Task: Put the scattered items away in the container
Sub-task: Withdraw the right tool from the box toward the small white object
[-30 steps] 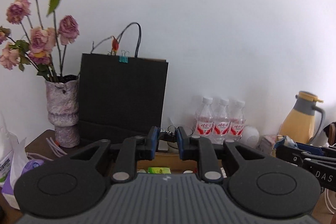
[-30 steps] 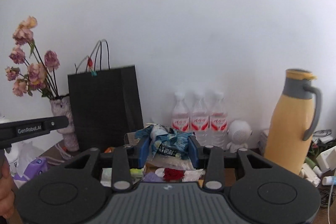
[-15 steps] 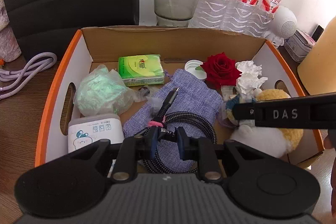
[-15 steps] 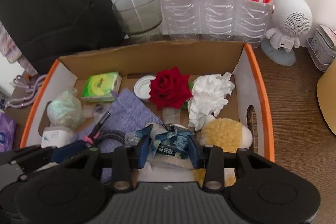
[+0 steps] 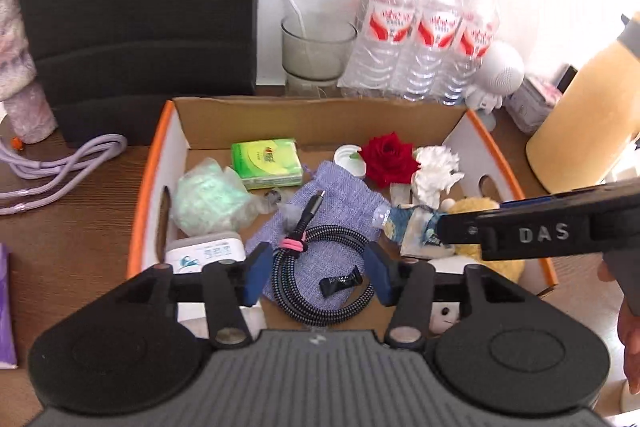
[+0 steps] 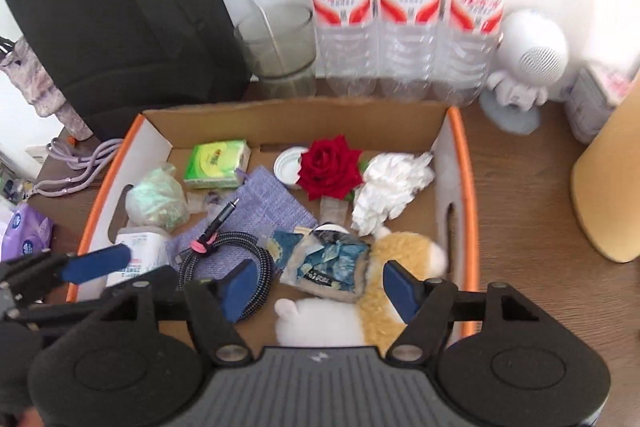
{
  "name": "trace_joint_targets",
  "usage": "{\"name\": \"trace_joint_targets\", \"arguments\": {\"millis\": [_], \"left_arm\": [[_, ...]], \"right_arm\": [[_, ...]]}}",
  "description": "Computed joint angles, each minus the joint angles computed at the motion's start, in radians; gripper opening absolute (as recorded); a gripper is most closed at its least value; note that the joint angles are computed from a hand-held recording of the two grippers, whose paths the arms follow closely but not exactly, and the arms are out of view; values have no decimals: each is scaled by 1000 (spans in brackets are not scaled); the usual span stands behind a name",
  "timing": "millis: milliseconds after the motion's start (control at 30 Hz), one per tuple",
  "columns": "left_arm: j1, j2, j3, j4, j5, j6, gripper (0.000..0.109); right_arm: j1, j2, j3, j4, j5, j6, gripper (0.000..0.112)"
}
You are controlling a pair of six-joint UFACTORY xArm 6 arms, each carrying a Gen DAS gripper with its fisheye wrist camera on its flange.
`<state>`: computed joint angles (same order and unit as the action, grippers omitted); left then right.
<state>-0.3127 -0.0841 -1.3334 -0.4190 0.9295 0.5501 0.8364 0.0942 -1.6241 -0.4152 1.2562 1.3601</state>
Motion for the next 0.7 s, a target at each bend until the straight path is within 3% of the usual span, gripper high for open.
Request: {"name": "trace_joint_targets", "arguments": {"millis": [267, 367, 467, 533, 600, 700], "left_arm": [[94, -113, 2, 76, 25, -30, 73], [131, -135, -1, 73, 48, -65, 73], [150, -194, 41, 23, 65, -16, 74], [147, -273, 130, -3, -18, 4, 78], [143, -385, 267, -72, -153, 39, 86], [143, -549, 462, -291, -293, 222, 94]], "right_arm": [[146, -60, -99, -123, 285, 77, 79], [182, -99, -70, -147, 296, 150, 79], [218, -94, -82, -164, 297, 167, 79], [259, -80, -99, -214, 301, 180, 79], [321, -70, -95, -321, 315, 229, 81], [440, -28, -72, -521, 401, 310, 89]]}}
